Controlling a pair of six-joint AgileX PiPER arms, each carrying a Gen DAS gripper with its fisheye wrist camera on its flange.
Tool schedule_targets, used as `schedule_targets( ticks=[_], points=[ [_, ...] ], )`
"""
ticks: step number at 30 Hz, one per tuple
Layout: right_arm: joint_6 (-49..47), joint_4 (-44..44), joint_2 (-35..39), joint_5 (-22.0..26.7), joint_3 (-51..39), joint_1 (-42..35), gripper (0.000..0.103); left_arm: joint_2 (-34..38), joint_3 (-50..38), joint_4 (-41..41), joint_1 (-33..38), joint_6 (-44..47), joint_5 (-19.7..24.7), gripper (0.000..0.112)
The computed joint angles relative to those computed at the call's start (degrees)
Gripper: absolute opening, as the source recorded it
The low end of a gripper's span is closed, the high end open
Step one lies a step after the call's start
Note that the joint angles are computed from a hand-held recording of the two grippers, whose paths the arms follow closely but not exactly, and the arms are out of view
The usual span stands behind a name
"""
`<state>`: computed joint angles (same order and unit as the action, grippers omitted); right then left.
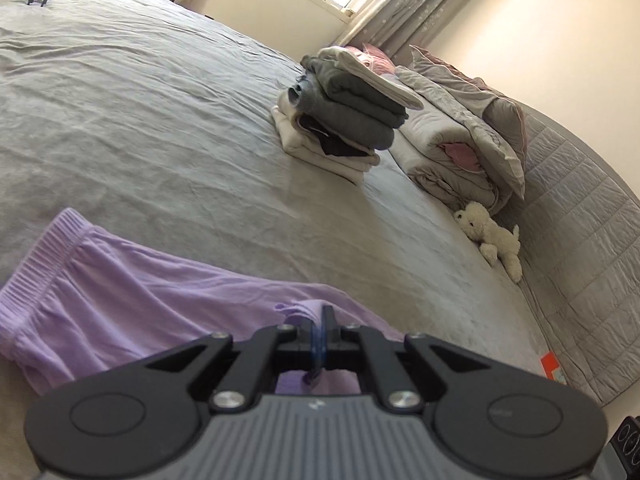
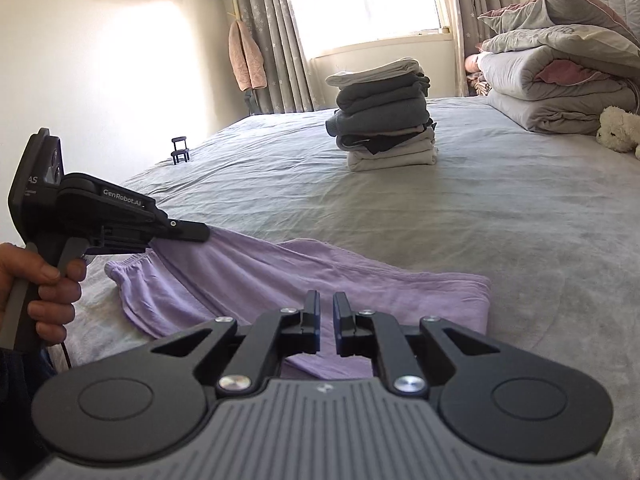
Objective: Fold clothes
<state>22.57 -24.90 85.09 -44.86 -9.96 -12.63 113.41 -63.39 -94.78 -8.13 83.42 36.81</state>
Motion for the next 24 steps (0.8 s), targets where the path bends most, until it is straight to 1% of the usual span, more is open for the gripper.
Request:
schedule_targets(
  ticks=[5, 10, 11, 13, 16, 18, 21, 23, 24],
  points=[
    [-0.15, 0.74, 0.22, 0.56, -0.74, 2.49, 0.012, -0.61, 0.30, -0.41, 4.90, 2.12, -1.43, 0.002],
    [-0.07, 1.58, 1.38, 1.48, -2.30, 4.56, 0.012, -0.41, -0.29, 0.15, 7.64, 2.67, -3.93, 0.002],
    [-0.17, 1.86, 1.58, 1.70, -2.52, 4.97, 0.012, -0.07, -0.69, 1.15, 7.90, 1.88, -4.31, 0.002],
    [-0.45, 2.56, 2.06, 2.15, -2.99, 5.76, 0.012, 0.58, -1.79, 5.34, 7.35, -1.06, -6.41, 0.002],
    [-0.70, 3.50, 2.66, 3.42, -3.78, 6.60, 0.012, 1.69, -3.37, 13.80, 5.47, -7.87, -11.25, 0.003],
    [-0.74, 3.94, 2.99, 3.91, -4.00, 6.67, 0.012, 2.55, -4.57, 17.79, 5.06, -11.86, -12.37, 0.004],
    [-0.86, 4.71, 3.31, 4.80, -4.39, 7.22, 0.012, 2.90, -4.85, 19.85, 5.00, -13.10, -12.45, 0.016],
    [-1.08, 5.00, 3.26, 5.20, -4.42, 7.34, 0.012, 2.59, -4.60, 19.77, 4.95, -12.35, -11.71, 0.031],
    [-1.07, 5.03, 3.13, 5.41, -4.40, 7.33, 0.012, 2.25, -4.25, 18.98, 4.94, -11.17, -11.25, 0.034]
  ],
)
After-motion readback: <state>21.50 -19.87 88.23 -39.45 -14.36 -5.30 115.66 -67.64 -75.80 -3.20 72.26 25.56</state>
